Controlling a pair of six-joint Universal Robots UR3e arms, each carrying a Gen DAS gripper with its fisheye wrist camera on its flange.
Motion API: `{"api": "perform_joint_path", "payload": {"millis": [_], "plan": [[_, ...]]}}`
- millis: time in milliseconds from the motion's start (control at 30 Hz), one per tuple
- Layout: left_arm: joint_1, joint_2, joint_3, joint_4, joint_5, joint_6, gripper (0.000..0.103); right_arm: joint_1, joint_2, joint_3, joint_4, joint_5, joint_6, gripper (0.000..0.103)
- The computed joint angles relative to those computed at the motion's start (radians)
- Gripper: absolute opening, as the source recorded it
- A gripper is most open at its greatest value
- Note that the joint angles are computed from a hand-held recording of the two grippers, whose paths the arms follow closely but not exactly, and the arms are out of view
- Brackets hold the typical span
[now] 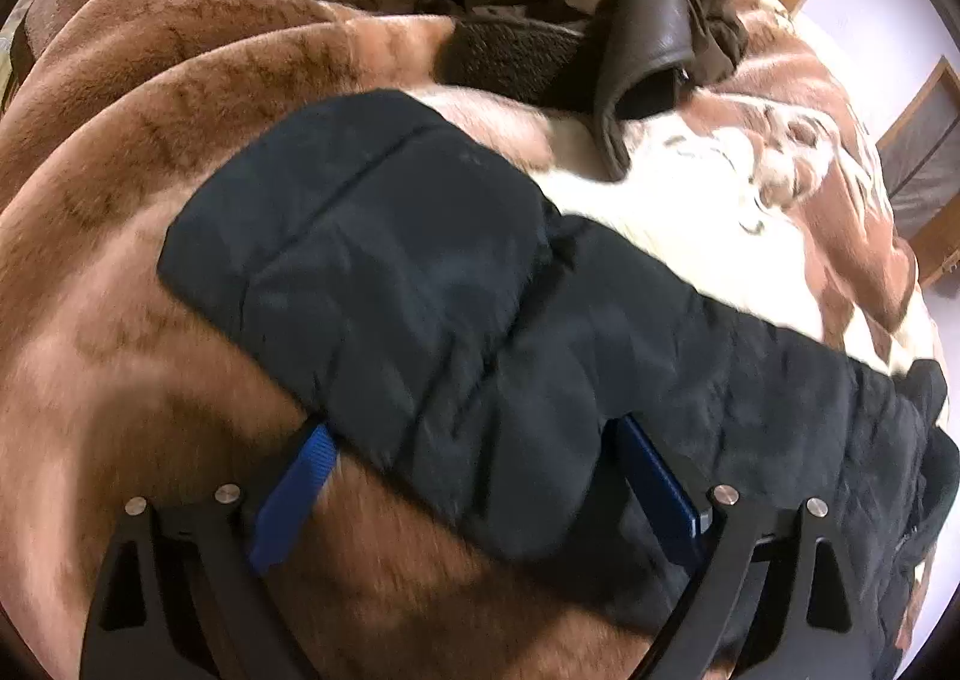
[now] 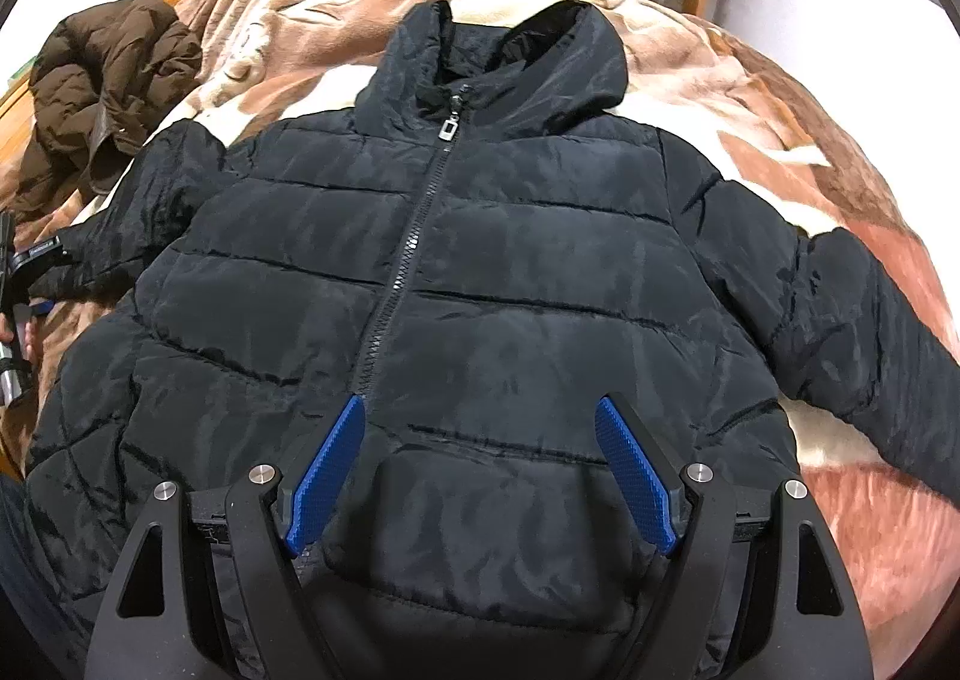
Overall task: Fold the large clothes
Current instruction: 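Move the left tool to the jacket's sleeve cuff and close on it, then lift the sleeve with the left tool and fold it across the jacket body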
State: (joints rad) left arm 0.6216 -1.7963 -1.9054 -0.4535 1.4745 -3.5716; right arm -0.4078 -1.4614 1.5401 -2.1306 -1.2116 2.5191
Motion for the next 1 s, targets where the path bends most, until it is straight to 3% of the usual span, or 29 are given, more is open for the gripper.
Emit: {"api": "perform_joint_path", "payload": {"millis": [100, 200, 233, 267, 567, 700, 1000], "plan": [[-0.023, -0.044, 0.043, 0.009, 0.047, 0.015, 0.083, -0.01, 0.006, -0.004, 0.015, 0.008, 0.007, 0.079], [-0.021, -0.049, 0.064, 0.007, 0.041, 0.034, 0.049, -0.028, 0.018, -0.029, 0.078, 0.039, 0.001, 0.079], [-0.015, -0.034, 0.067, -0.009, 0.038, 0.039, 0.03, -0.031, 0.016, -0.029, 0.085, 0.038, -0.002, 0.079], [-0.014, -0.022, 0.083, -0.034, 0.039, 0.036, 0.019, -0.035, 0.011, -0.025, 0.087, 0.037, -0.006, 0.079], [-0.016, 0.262, 0.135, -0.178, -0.082, 0.125, 0.013, -0.106, -0.091, 0.054, 0.093, 0.055, -0.063, 0.079], [-0.081, 0.328, 0.263, -0.265, -0.131, 0.145, 0.012, -0.158, -0.143, 0.074, 0.135, 0.088, -0.09, 0.079], [-0.426, 0.119, 0.731, -0.39, -0.122, 0.157, 0.011, -0.28, -0.201, 0.063, 0.228, 0.168, -0.11, 0.079]]}}
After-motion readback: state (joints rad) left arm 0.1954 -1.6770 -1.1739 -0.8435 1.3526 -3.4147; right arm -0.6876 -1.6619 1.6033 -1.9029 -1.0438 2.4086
